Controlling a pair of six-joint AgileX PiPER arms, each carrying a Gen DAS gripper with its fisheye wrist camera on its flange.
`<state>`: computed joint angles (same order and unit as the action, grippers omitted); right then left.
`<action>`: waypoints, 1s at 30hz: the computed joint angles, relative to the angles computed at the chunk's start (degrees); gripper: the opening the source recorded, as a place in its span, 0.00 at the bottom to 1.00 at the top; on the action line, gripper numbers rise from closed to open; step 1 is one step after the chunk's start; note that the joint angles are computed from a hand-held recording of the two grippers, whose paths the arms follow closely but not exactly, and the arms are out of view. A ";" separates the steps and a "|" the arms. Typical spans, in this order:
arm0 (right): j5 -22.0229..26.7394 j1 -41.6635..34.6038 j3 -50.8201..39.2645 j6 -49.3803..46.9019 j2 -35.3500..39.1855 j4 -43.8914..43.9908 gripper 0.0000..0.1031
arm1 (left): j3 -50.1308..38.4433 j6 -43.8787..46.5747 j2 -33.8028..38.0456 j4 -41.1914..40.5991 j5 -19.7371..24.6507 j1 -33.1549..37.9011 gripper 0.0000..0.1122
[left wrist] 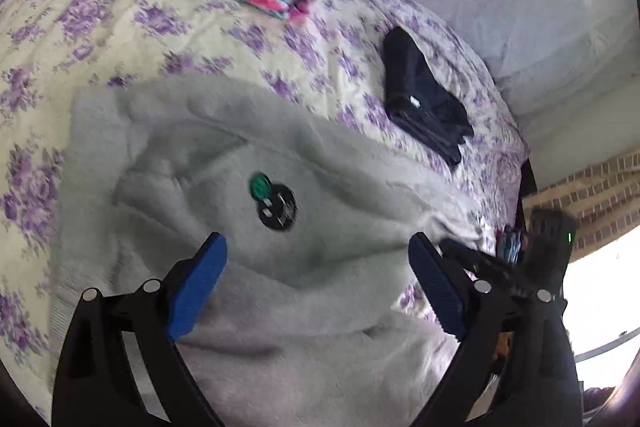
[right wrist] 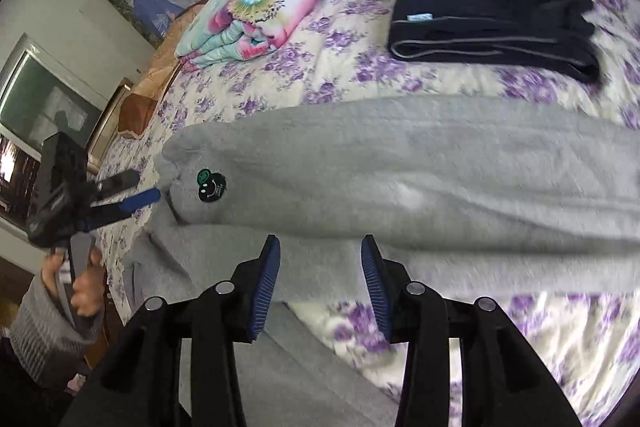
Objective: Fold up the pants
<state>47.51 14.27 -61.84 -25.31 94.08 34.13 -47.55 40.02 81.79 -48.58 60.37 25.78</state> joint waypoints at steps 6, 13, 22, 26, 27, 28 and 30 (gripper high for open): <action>0.46 3.21 -16.23 7.35 18.12 -6.37 0.44 | 10.26 -1.72 -1.03 4.21 -11.59 -10.53 0.80; 0.93 1.47 -12.84 2.85 11.58 -4.22 0.45 | 13.48 3.17 -13.20 -1.44 1.27 4.74 0.80; -2.63 -1.49 -15.01 7.67 16.67 -10.13 0.60 | 19.47 8.95 -13.99 5.31 6.55 20.81 0.80; -2.30 -3.24 -13.56 5.18 11.68 -6.09 0.60 | 15.51 1.51 -16.25 5.01 7.57 15.92 0.80; -3.79 -4.15 -12.00 2.35 8.78 -3.18 0.60 | 14.47 0.70 -17.27 4.57 8.12 15.09 0.81; -5.63 -4.75 -10.16 -0.95 5.74 0.08 0.60 | 13.38 -0.62 -18.25 4.28 8.03 13.58 0.81; -8.77 -5.94 -7.60 -8.72 0.15 6.22 0.77 | 11.21 -4.29 -20.24 4.50 6.78 9.45 0.83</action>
